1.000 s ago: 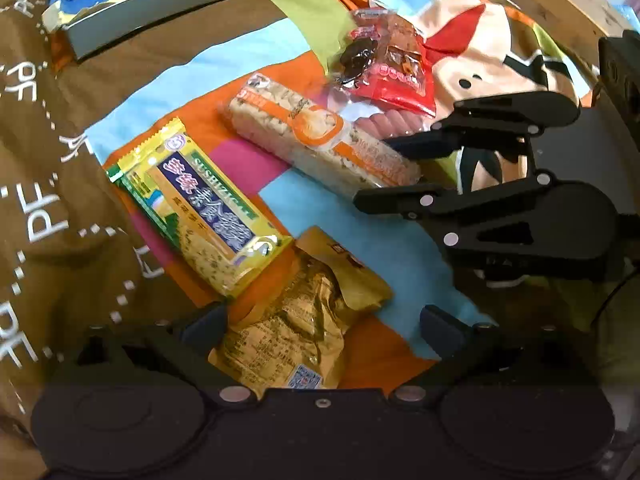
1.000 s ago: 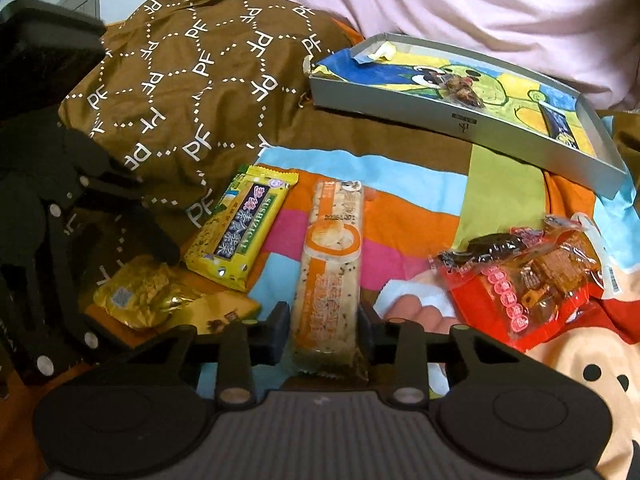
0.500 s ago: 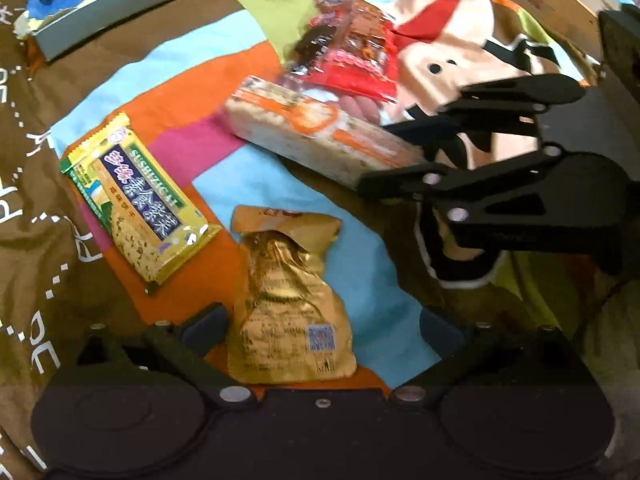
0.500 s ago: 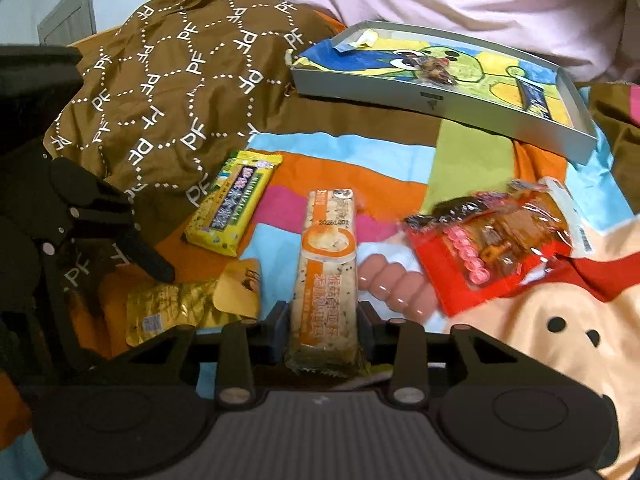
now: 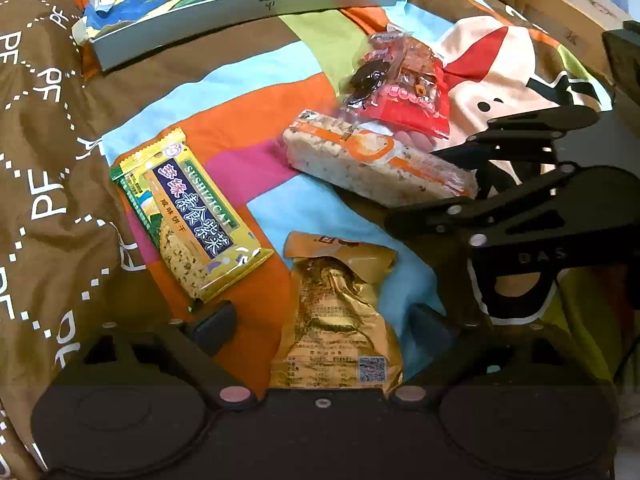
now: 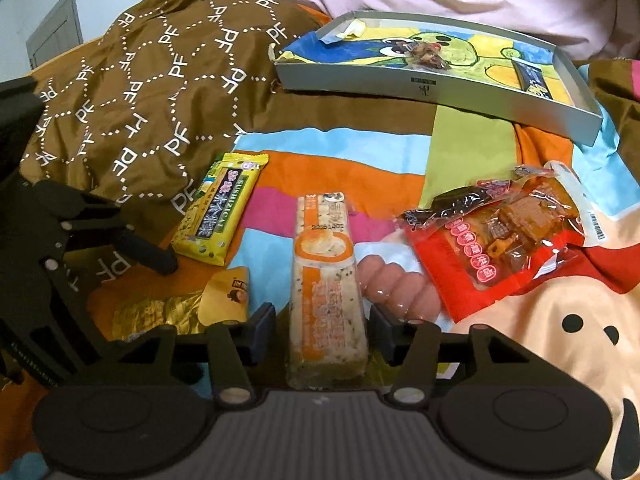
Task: Organize snacks
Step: 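Grasp orange-wrapped bread bar with right gripper while left gripper grasps gold foil pack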
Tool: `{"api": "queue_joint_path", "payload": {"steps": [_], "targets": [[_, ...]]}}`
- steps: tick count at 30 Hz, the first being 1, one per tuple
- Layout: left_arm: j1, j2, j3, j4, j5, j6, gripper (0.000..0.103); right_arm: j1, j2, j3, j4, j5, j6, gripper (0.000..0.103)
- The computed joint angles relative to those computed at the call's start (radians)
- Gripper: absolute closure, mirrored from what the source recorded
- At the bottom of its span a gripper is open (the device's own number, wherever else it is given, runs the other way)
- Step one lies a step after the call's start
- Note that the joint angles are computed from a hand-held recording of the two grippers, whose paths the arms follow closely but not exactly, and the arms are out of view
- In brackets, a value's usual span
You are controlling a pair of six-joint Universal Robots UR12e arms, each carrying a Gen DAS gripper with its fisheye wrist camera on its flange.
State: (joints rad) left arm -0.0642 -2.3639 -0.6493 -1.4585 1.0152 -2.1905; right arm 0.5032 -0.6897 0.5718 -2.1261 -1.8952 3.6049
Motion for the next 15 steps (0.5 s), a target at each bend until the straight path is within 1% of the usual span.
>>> {"api": "queue_joint_path", "payload": {"steps": [1, 3, 4, 7, 11, 14, 15], "targets": [[0.001, 0.001, -0.003, 0.001, -0.004, -0.001, 0.012, 0.000, 0.000, 0.002, -0.006, -0.001, -0.002, 0.043], [0.000, 0.006, -0.010, 0.002, -0.007, 0.011, 0.018, 0.000, 0.003, 0.001, -0.006, -0.003, 0.002, 0.043], [0.000, 0.010, -0.016, 0.002, -0.010, 0.016, 0.020, 0.000, 0.004, 0.000, -0.005, -0.004, 0.003, 0.042], [0.000, 0.016, -0.025, -0.005, -0.017, 0.006, 0.026, 0.000, 0.006, -0.002, -0.004, -0.004, 0.003, 0.042], [-0.002, 0.033, -0.054, 0.018, -0.013, -0.026, 0.032, 0.001, 0.008, -0.005, 0.003, -0.006, -0.003, 0.042], [-0.002, 0.039, -0.063, 0.023, -0.016, -0.065, 0.041, 0.001, 0.008, -0.008, 0.013, -0.002, -0.006, 0.042], [-0.001, 0.040, -0.065, 0.024, -0.020, -0.079, 0.042, 0.001, 0.006, -0.006, 0.014, -0.001, -0.008, 0.043]]}}
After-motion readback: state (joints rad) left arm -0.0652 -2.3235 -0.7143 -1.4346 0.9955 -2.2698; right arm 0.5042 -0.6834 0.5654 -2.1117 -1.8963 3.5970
